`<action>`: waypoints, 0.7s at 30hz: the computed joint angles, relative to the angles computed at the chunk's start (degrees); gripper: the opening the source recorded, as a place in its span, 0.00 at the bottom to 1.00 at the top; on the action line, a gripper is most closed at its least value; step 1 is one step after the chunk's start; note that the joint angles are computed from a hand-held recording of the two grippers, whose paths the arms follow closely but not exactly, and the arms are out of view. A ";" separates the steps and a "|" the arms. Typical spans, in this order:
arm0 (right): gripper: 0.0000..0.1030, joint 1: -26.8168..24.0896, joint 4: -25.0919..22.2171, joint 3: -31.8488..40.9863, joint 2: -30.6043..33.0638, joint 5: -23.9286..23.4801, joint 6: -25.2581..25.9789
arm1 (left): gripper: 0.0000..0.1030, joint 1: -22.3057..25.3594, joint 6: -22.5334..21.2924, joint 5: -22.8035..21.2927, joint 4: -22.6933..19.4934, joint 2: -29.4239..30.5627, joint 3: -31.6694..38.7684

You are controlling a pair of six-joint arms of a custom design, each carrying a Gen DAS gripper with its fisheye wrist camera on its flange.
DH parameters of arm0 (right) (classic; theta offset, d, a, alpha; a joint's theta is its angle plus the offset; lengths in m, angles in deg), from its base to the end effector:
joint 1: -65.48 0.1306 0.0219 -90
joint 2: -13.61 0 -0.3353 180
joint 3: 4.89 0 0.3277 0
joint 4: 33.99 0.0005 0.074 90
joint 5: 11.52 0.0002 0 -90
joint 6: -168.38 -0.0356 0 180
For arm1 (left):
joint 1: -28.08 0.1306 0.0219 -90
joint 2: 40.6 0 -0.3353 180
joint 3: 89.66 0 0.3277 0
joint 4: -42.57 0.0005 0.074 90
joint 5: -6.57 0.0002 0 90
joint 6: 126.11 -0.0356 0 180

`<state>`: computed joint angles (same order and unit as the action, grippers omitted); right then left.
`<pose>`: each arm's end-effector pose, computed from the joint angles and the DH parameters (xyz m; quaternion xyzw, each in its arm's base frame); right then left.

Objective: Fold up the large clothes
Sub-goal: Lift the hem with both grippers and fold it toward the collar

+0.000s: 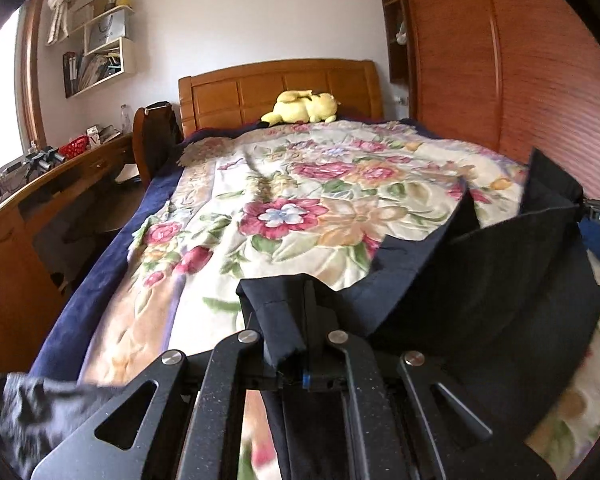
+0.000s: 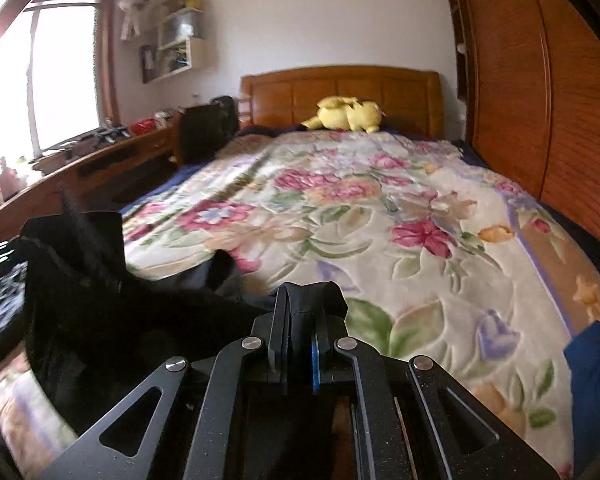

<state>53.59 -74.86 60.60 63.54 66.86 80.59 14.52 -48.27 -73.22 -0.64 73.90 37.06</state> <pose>0.2167 -0.0388 0.4284 0.0169 0.8421 0.0195 0.5387 0.5570 -0.1413 0.4488 0.2357 0.8354 -0.0834 0.4896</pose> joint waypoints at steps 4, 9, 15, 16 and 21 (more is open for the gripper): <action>0.07 5.29 1.17 3.09 7.34 8.10 -2.05 | 0.06 -0.82 -0.41 -1.95 -4.67 8.26 11.07; 0.12 9.85 -2.90 10.58 16.44 14.25 -1.96 | 0.08 -1.16 0.28 -3.15 -12.36 14.15 20.06; 0.55 11.65 -6.44 14.00 15.76 19.08 -3.37 | 0.22 -0.39 0.07 -2.20 -11.91 9.18 12.74; 0.64 10.65 -6.63 14.32 14.96 16.97 -4.76 | 0.24 -0.25 -0.10 -1.98 -11.50 8.12 11.30; 0.68 11.81 -9.92 13.51 10.03 17.03 -4.94 | 0.37 0.09 -2.52 -5.33 -6.02 1.28 2.58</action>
<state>65.40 -84.78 74.11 73.56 83.88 75.65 14.61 -50.79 -78.55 -6.66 75.18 39.64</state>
